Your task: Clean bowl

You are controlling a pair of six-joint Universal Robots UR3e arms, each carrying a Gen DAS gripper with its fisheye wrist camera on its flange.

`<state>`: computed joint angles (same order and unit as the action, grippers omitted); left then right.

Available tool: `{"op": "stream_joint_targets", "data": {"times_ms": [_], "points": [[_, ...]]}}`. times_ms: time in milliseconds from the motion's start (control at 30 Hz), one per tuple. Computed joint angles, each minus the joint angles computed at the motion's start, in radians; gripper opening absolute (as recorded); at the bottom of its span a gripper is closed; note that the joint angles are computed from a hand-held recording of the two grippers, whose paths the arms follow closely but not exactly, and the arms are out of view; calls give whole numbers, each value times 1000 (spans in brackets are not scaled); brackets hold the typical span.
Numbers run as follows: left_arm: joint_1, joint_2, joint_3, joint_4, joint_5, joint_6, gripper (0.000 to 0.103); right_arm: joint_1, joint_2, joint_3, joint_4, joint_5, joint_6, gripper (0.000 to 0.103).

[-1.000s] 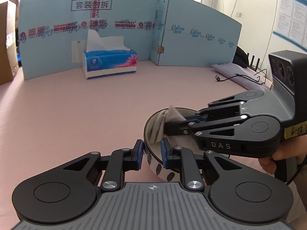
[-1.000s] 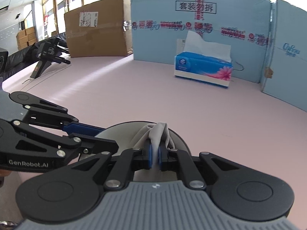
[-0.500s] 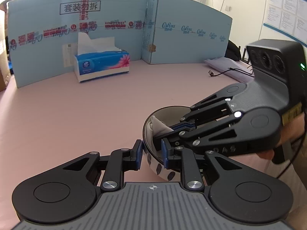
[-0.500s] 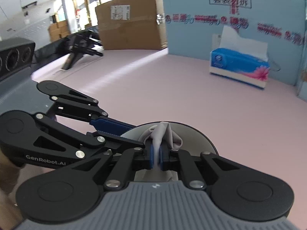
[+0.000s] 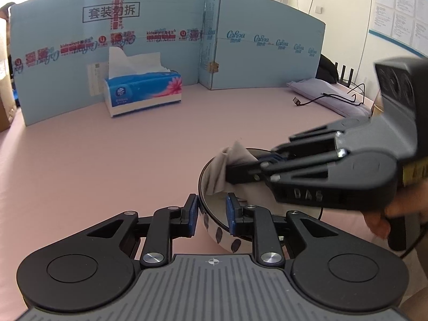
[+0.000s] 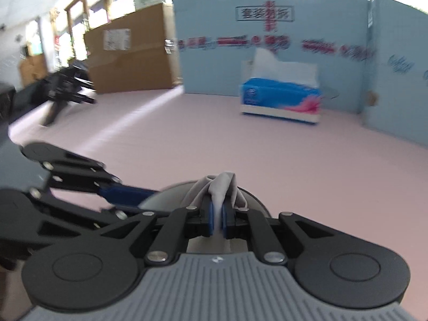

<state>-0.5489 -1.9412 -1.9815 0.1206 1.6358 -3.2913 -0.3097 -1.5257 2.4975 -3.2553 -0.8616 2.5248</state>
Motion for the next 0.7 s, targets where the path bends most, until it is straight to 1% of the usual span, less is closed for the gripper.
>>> {"op": "stream_joint_targets", "data": {"times_ms": [67,167,300,433,567,700], "points": [[-3,6,-7,7,4,-3,28,-10,-22,34,-19,-16,-4,8],[-16,27,-24,9,25,-12,27,-35,-89,73,-8,-22,-16,8],[-26,51,-39,0,36,-27,25,-96,-158,108,59,16,-82,8],[-51,71,-41,-24,68,-60,25,-85,-128,87,50,10,-88,8],[-74,62,1,-83,107,-75,25,-88,-125,100,41,27,-100,8],[-63,36,32,-96,104,-65,21,-96,-131,100,46,46,-111,8]]}}
